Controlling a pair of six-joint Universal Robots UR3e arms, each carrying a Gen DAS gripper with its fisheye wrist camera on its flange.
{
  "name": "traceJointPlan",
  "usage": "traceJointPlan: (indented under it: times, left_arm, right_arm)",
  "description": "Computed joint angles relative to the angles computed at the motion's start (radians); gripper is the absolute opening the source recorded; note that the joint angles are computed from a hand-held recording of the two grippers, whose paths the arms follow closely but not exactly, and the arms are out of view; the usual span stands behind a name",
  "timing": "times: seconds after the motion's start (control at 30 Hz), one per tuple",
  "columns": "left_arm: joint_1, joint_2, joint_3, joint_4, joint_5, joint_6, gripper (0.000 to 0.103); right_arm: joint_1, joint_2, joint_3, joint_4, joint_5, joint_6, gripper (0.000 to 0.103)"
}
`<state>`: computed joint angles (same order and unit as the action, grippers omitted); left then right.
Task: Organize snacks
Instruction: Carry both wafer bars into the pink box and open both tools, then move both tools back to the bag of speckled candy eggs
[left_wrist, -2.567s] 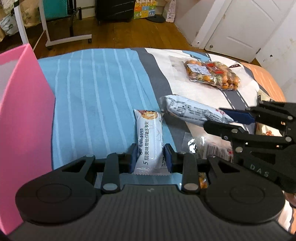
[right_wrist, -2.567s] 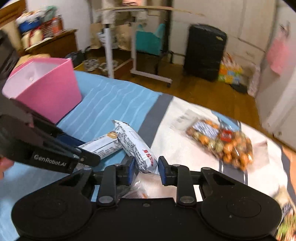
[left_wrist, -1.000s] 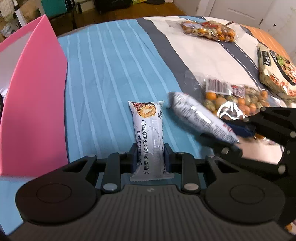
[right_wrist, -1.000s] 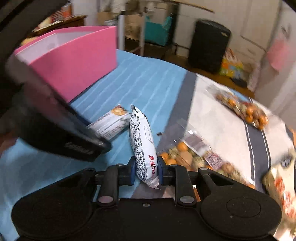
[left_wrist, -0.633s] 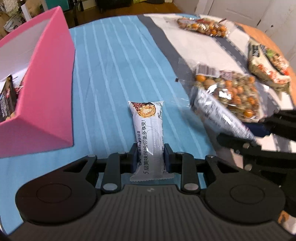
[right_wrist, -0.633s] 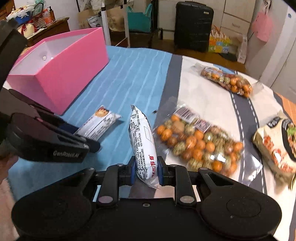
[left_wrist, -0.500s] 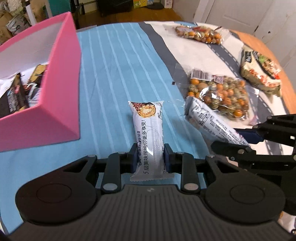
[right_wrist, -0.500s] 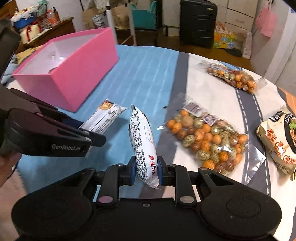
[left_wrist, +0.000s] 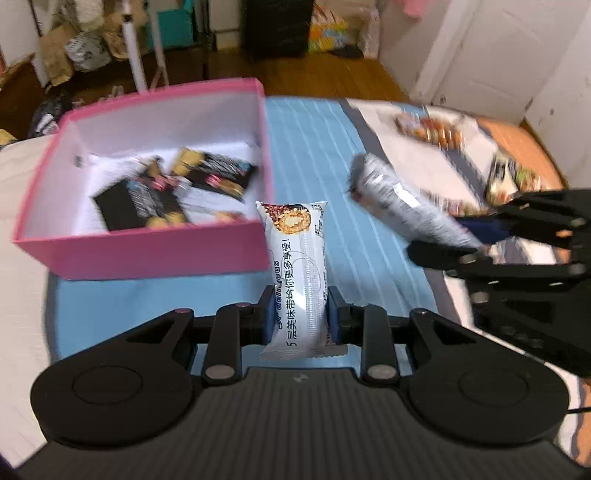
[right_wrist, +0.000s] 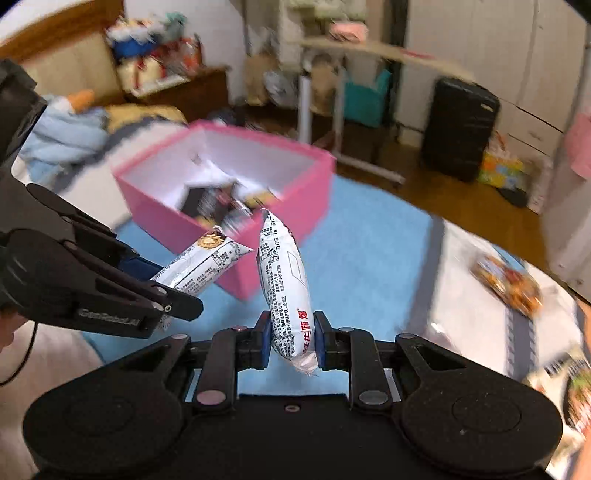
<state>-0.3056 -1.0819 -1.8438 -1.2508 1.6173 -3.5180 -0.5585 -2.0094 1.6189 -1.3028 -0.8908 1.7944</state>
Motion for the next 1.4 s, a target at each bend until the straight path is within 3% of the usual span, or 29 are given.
traceJointPlan:
  times: [0.17,0.27,0.37,0.43,0.63,0.73,0.97,1.03,1.07,1.27,1.4]
  left_arm:
    - [0.257,0.181,0.076,-0.193,-0.075,0.200,0.027]
    - [0.466,0.216,0.107,-0.277,-0.132,0.337,0.027]
    - [0.645,0.204,0.086,-0.283,-0.180,0.441,0.027]
    - [0.734,0.153,0.038,-0.223,-0.217,0.483,0.027]
    - [0.723,-0.053,-0.123,0.120,-0.059,0.399,0.027]
    - [0.752,-0.074,-0.164,0.160,-0.063,0.408,0.027]
    - [0.710,-0.148,-0.208,0.288,0.025,0.382,0.031]
    - [0.681,-0.158,-0.193,0.278,0.047,0.358,0.039]
    - [0.673,-0.154,-0.188,0.270,0.050,0.351,0.044]
    - [0.635,-0.065,-0.157,0.190,0.013,0.379,0.049]
    - [0.606,-0.003,-0.086,0.068,-0.056,0.382,0.054]
  right_arm:
    - [0.215,0.124,-0.069,-0.170,0.024,0.134,0.026]
    - [0.383,0.252,-0.142,-0.351,-0.064,0.245,0.026]
    - [0.530,0.430,-0.266,-0.462,-0.151,0.332,0.026]
    - [0.597,0.533,-0.333,-0.508,-0.183,0.357,0.026]
    - [0.707,0.734,-0.456,-0.565,-0.232,0.426,0.026]
    - [0.744,0.775,-0.449,-0.614,-0.267,0.449,0.026]
    - [0.788,0.819,-0.402,-0.695,-0.372,0.503,0.027]
    - [0.791,0.821,-0.386,-0.718,-0.376,0.507,0.036]
    - [0.783,0.807,-0.364,-0.731,-0.366,0.501,0.040]
    - [0.618,0.616,-0.195,-0.733,-0.151,0.476,0.055]
    - [0.412,0.413,-0.071,-0.619,0.029,0.400,0.068]
